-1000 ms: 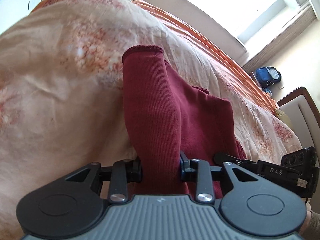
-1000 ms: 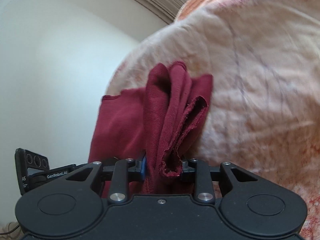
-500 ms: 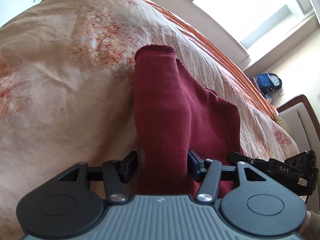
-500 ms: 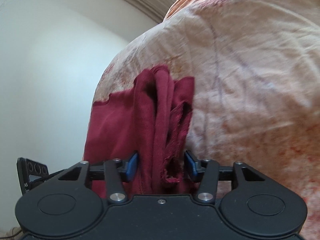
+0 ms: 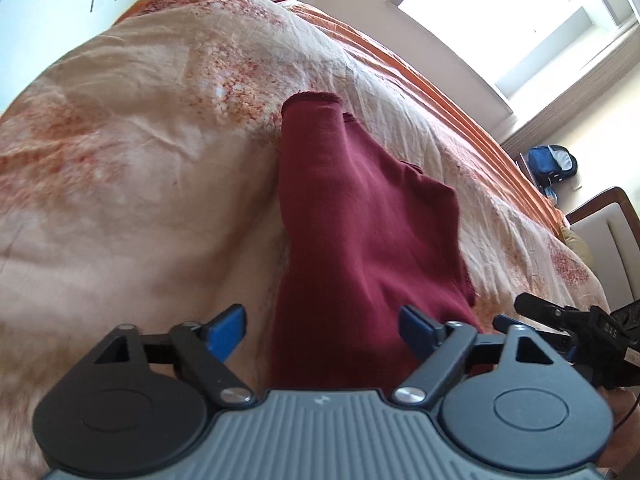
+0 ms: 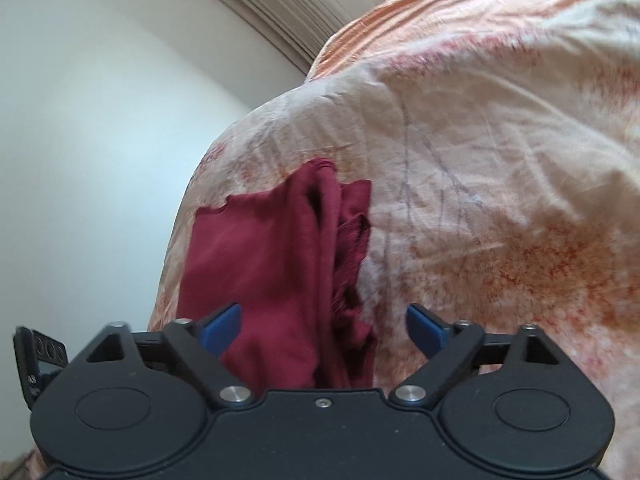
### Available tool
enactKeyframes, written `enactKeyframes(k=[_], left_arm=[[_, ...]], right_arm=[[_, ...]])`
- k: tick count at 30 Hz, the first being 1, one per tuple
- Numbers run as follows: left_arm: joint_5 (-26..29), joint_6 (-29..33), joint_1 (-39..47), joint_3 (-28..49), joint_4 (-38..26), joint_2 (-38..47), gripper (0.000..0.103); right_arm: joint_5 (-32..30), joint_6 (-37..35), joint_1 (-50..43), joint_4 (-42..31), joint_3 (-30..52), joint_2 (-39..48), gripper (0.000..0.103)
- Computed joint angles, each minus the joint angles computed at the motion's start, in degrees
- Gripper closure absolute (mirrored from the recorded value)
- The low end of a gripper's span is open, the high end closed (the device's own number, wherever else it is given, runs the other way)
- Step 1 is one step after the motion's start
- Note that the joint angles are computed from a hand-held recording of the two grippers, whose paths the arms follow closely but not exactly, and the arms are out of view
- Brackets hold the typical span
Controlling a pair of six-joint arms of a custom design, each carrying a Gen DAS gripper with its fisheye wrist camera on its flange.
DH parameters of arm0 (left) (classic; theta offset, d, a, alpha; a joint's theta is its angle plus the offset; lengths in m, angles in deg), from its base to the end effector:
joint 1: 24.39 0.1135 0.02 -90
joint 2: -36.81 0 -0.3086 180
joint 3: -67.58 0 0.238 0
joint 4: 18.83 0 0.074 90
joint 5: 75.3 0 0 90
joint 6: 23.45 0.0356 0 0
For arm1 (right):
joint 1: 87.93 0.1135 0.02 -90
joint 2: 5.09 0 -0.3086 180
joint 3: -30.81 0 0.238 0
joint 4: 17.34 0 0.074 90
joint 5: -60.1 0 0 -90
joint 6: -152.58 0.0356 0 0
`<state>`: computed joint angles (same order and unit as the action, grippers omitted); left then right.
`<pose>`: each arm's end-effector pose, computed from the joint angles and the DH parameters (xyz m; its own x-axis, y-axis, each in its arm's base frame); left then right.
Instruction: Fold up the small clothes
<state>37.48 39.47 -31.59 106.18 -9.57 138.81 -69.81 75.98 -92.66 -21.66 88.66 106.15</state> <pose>0.2496 -0.0454 0.1160 -0.8710 -0.3130 -0.3787 -0.0628 0.8354 -0.5461 0.3286 -0.0043 0.1245 -0.8840 0.2515 -0.3940 -0.0755 0.7550 0.6514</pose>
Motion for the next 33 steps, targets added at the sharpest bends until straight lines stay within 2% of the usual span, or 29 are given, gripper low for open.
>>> enactKeyframes(k=[3,5,9,14,19,22,24,28,30,33], left_arm=[[-0.18,-1.53,0.00,-1.86,-4.39,-8.02,0.001],[-0.67,-2.10,0.10,-1.74,-9.78,-14.12,0.001],[-0.01,-4.09,0.30,1.14,-24.71,-24.56,0.001],[-1.85,-3.20,-2.07,4.76,-43.22,-38.06,0.000],[-13.32,-9.81,-12.44,6.93,-56.79,-49.76,0.001],[-24.01,-16.05,-25.44,10.86,-65.52,-55.50,0.000],[-33.61,-23.99,-37.24,14.52,-71.50,-57.35,0.001],[-49.20,-44.08,-60.77,25.28,-86.32,-51.82,0.001],[-52.78,-52.10,-68.02,29.07,-90.80,-49.24,0.000],[-55.82,-58.28,-74.56,33.34,-94.79,-45.32,0.001]], right_arm=[[-0.22,-1.20,0.30,-4.76,-1.21,-6.26,0.001],[-0.14,-1.99,0.70,-8.80,-1.57,-11.00,0.001],[-0.53,-2.28,2.52,-18.21,-1.01,-21.68,0.000],[6.36,-1.76,9.30,-30.81,2.51,-36.45,0.000],[16.53,-1.82,16.57,-48.97,10.24,-45.84,0.000],[18.95,-0.28,18.74,-56.61,13.68,-50.48,0.000],[20.08,-0.26,19.83,-60.10,15.39,-53.54,0.000],[21.75,-3.61,20.10,-65.61,18.19,-57.96,0.000],[21.07,-5.17,18.67,-67.69,19.13,-59.78,0.000],[19.16,-7.12,15.91,-68.97,18.28,-62.91,0.000]])
